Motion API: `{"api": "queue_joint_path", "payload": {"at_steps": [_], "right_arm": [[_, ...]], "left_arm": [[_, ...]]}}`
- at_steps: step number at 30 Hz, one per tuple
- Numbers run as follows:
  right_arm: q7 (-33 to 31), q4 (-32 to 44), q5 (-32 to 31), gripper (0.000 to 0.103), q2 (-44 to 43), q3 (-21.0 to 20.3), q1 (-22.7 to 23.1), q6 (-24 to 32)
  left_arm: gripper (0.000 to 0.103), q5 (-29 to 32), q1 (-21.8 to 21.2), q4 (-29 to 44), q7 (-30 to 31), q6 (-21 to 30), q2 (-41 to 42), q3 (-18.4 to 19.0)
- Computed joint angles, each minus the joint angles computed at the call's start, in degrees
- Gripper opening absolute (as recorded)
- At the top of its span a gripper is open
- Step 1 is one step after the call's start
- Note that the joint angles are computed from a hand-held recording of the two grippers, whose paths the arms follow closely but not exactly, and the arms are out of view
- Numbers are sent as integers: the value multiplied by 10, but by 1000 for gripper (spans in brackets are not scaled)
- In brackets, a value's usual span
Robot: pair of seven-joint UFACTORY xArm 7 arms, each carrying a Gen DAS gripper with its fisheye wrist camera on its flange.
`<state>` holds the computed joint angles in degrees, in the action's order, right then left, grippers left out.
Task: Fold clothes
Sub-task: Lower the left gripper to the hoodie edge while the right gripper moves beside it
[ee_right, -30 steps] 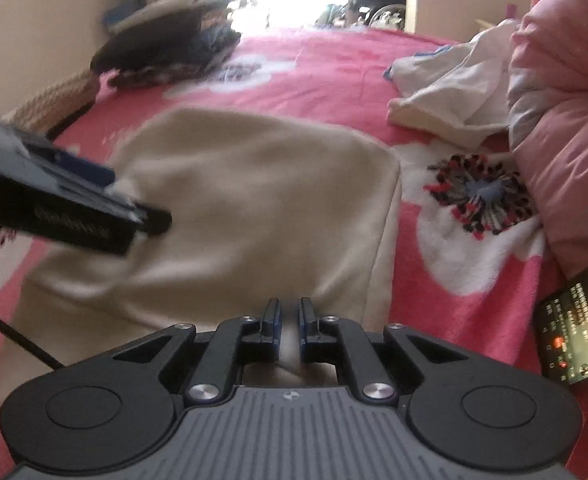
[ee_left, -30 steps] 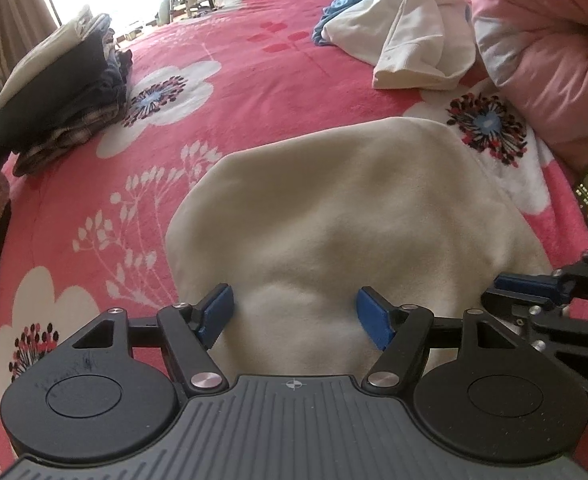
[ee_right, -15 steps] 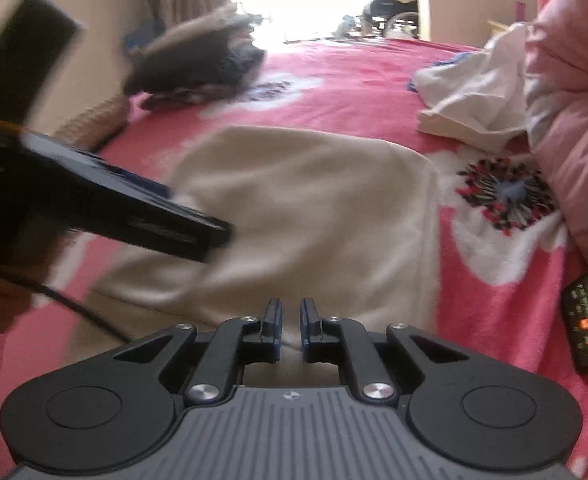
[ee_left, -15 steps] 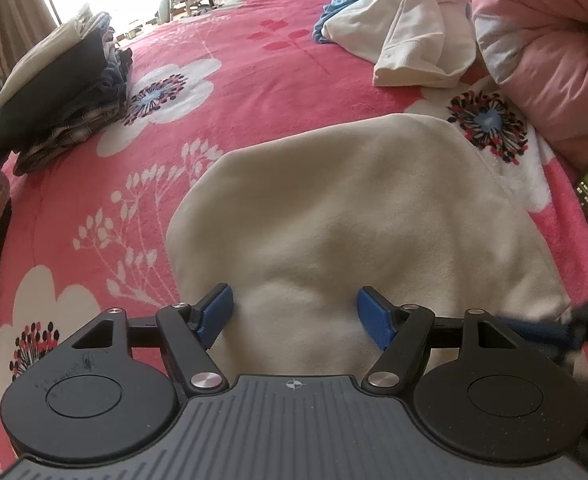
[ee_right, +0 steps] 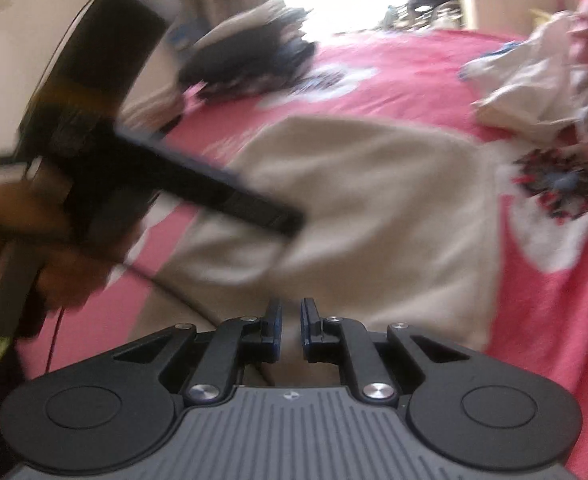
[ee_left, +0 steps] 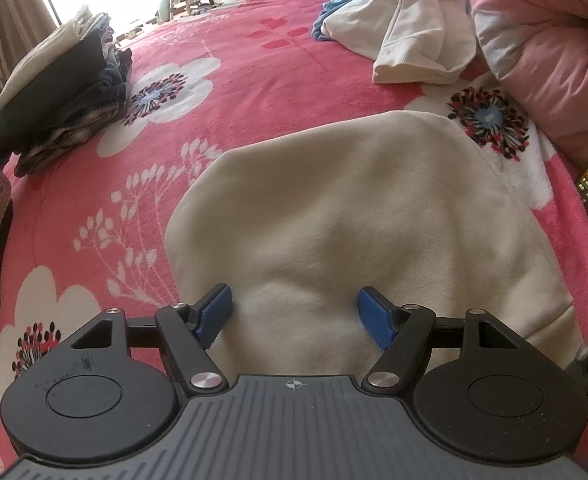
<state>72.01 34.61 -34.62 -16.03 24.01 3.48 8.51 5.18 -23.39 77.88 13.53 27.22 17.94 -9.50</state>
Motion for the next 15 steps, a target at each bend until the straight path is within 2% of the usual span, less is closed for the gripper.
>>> {"api": "queue_joint_path", "payload": {"at_steps": [2,5,8,11,13,15], "right_arm": [[13,-1,-15,11,11,11,-8,-4],[18,-11,11,12,2,-9,7,-23],[-35,-15,50,12,-2,-31,40,-28],[-61,-11,61,12,5,-23,43,-14],[-76,-18,93,12,5,-43,60,-26],[-89,-22,112,13,3,-45,64,-30]], "left_arm": [[71,0,0,-1,1,-1,0,0],[71,-1,1,-2,2,-4,0,0],[71,-2,1,-3,4,-5,-1,0],[71,2,-1,-6,2,-7,-2,1],[71,3,-1,-5,2,-7,-2,1],[71,1,1,-3,4,-5,-1,0]]}}
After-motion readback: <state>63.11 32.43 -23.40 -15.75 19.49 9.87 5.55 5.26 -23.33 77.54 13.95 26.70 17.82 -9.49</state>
